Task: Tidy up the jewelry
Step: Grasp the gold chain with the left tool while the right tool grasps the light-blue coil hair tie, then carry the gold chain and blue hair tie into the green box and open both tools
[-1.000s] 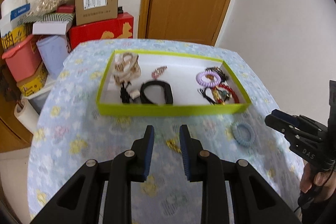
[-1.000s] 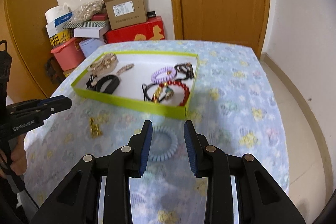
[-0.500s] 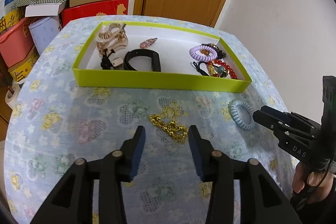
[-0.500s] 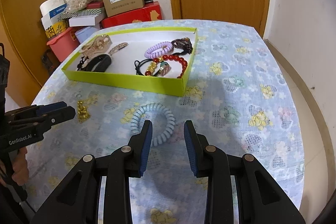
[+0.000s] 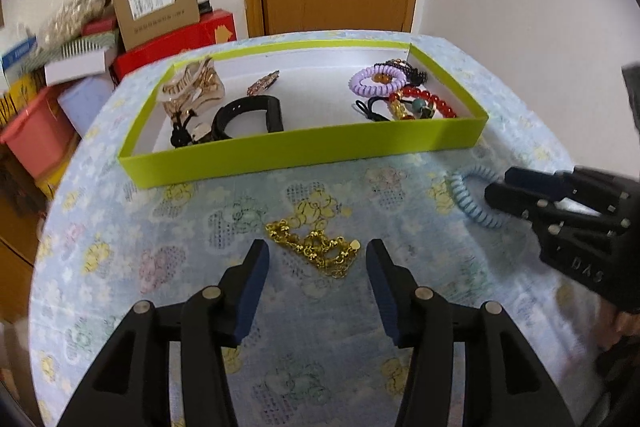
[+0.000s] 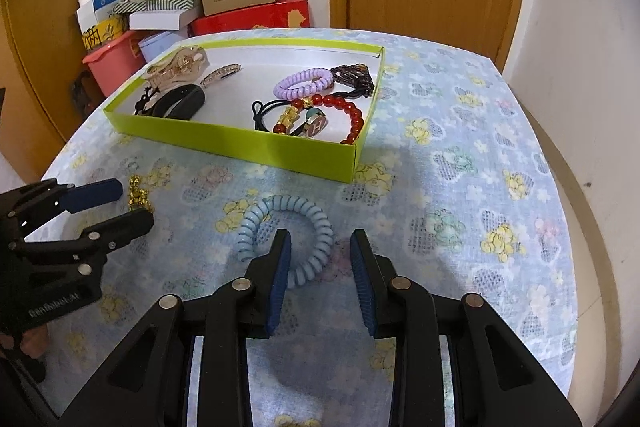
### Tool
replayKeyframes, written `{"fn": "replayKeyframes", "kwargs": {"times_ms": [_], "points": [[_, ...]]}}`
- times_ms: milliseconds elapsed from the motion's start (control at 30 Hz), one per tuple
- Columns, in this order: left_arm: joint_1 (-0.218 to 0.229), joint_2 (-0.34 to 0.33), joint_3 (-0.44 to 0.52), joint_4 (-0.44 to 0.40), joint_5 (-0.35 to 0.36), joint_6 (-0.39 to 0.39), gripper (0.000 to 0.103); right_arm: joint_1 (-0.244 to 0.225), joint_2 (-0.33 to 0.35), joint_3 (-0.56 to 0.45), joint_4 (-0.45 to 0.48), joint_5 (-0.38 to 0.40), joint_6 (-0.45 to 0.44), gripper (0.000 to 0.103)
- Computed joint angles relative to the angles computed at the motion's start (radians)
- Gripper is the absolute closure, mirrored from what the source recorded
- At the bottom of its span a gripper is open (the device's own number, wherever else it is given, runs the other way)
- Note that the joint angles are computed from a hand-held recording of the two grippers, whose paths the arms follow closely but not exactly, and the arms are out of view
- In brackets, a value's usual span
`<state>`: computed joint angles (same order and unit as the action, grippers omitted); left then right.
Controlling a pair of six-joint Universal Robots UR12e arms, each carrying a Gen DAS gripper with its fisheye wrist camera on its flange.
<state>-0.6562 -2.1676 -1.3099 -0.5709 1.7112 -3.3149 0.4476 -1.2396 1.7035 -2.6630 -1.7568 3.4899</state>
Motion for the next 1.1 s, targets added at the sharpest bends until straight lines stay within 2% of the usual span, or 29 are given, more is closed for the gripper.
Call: {"fn": "replayKeyframes", "kwargs": {"times_ms": [67, 100, 133, 333, 700, 1100], "points": [[0.002, 0.0, 0.0, 0.002, -0.009, 0.001, 0.059, 0.003, 0.002, -0.004, 0.008, -0.014, -0.002, 0.092], [0.002, 0.0, 0.001, 0.002, -0.006, 0.004, 0.066, 0.003, 0.001, -0.004, 0.009, -0.015, -0.003, 0.093], [0.004, -0.001, 0.002, 0.003, -0.009, 0.006, 0.073, 0.004, 0.001, -0.004, 0.011, -0.017, -0.005, 0.093], [0.008, -0.006, 0.012, -0.003, -0.011, 0.018, 0.096, 0.01, 0.001, -0.003, 0.011, -0.02, -0.014, 0.094], [0.028, 0.019, -0.027, 0.028, -0.082, -0.009, 0.097, 0.005, -0.017, 0.022, -0.031, 0.007, 0.003, 0.094], [0.036, 0.068, -0.064, 0.103, -0.115, -0.019, 0.098, 0.02, -0.047, 0.027, -0.109, 0.01, -0.026, 0.094]]}}
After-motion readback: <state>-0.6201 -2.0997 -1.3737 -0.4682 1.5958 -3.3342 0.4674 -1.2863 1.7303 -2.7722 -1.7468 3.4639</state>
